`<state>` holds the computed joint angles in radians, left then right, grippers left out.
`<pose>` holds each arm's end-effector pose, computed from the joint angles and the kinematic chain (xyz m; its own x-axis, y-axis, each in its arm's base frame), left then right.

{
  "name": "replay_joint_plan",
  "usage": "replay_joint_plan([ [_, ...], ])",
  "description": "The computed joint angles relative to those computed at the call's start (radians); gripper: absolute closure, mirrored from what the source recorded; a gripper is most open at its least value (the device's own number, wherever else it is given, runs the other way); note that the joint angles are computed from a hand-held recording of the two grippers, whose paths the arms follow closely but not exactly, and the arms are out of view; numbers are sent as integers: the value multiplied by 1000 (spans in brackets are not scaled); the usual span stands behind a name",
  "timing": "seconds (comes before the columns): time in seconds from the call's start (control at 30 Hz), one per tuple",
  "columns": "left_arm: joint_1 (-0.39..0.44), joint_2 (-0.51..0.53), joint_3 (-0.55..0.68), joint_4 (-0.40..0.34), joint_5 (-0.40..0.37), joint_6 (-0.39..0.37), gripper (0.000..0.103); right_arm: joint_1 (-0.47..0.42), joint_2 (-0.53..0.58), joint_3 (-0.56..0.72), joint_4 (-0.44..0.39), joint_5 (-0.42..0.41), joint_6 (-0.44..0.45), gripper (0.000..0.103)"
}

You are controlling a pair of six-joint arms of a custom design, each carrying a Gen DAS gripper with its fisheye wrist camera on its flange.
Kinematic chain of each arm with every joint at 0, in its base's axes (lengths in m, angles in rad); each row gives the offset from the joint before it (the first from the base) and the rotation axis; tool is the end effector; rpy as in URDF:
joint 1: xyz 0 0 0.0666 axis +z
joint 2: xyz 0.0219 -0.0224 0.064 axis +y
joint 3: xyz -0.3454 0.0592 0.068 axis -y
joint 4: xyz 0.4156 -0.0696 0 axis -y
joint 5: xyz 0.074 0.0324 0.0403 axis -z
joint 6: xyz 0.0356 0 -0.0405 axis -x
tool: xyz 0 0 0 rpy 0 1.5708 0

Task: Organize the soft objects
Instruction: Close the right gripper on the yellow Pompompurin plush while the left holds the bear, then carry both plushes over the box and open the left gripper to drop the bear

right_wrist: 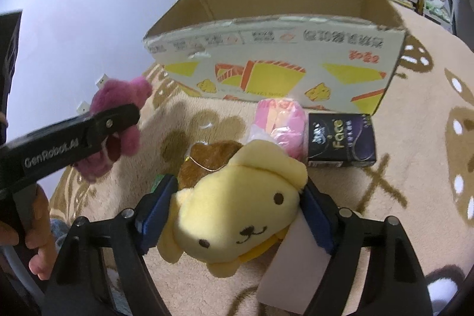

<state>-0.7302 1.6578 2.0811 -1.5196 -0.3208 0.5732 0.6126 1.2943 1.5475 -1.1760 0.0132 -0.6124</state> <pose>0.4152 -0.3572 0.5435 -0.8419 0.0629 -0.5360 0.0822 0.9965 -0.0121 0.3780 0.2646 0.4981 -0.8605 0.0978 -0.4999 -0.0902 0.9367 0.3384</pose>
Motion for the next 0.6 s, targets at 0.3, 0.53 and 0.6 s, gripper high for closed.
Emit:
replay_joint_plan([
  [0.3,-20,-48,-40,42,-38,-3,50,-13,-49,-24,52,51,-9,21],
  [0.53,-36,-72,-58,53,-64,-2,50,-20,-79,-27,53,86,-6,22],
  [0.6,-39,-86,-70,63,-70,3,50,-19,-84,-26,53,96,-11,22],
])
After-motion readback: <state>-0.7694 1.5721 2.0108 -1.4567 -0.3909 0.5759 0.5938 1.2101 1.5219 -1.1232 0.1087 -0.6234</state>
